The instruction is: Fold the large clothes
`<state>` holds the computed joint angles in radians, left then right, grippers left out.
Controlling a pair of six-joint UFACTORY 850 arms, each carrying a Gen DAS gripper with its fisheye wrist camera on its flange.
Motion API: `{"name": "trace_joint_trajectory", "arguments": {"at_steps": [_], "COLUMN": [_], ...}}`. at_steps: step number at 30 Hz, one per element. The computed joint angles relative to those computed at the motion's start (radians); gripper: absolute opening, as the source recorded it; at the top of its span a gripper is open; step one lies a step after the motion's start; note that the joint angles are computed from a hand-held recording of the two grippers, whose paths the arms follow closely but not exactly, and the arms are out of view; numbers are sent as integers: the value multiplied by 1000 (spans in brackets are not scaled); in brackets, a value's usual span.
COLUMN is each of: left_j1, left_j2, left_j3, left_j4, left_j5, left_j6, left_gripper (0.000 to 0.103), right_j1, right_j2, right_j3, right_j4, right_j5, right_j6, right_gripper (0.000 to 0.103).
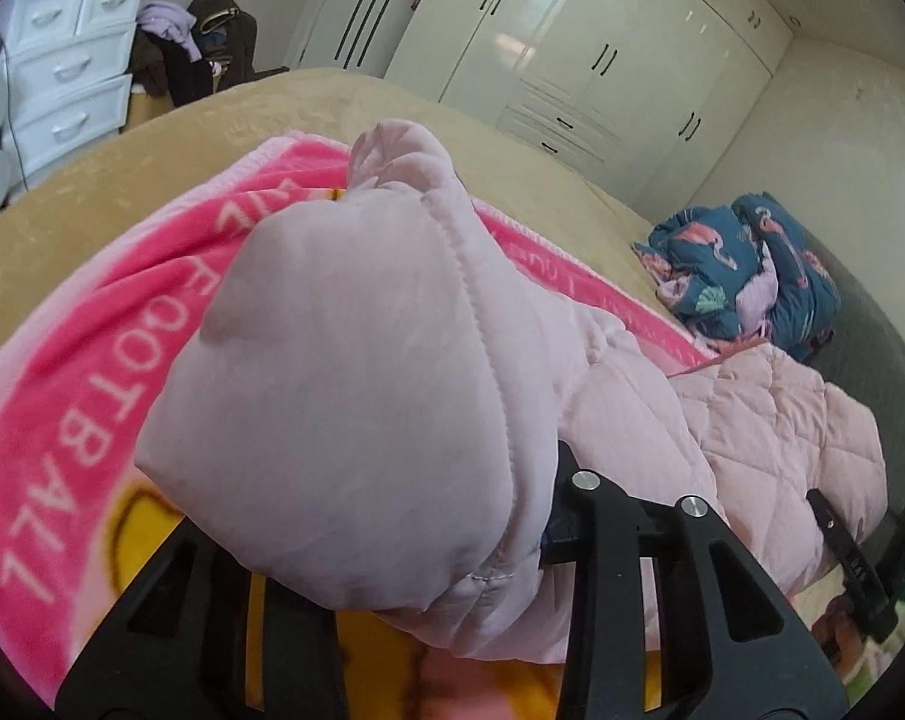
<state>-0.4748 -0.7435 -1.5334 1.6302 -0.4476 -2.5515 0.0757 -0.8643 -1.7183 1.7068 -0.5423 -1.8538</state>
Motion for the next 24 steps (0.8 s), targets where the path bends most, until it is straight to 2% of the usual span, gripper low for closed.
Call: {"name": "trace_joint_trajectory", "arguments": {"at_steps": [7,12,18,24], "left_j1": [-45,-83,-117,-103], "left_j2": [48,82,82,75], "left_j3": [65,123,140,172], "left_j4": [-107,-125,-176,-200], "left_j5": [-36,-55,-90,-61], "left_j6": [100,74,96,64], "left_gripper": [28,28,30,39], "right_j1": [-17,-41,-78,-96], "right_j2": [115,159,146,96], "right_j3": [200,293,329,313], "right_j4": [86,102,55,-17], "right_j5": [-30,-49,-62,-54], "right_j6": [-110,-134,-15,152], "right_gripper": [33,33,35,45]}}
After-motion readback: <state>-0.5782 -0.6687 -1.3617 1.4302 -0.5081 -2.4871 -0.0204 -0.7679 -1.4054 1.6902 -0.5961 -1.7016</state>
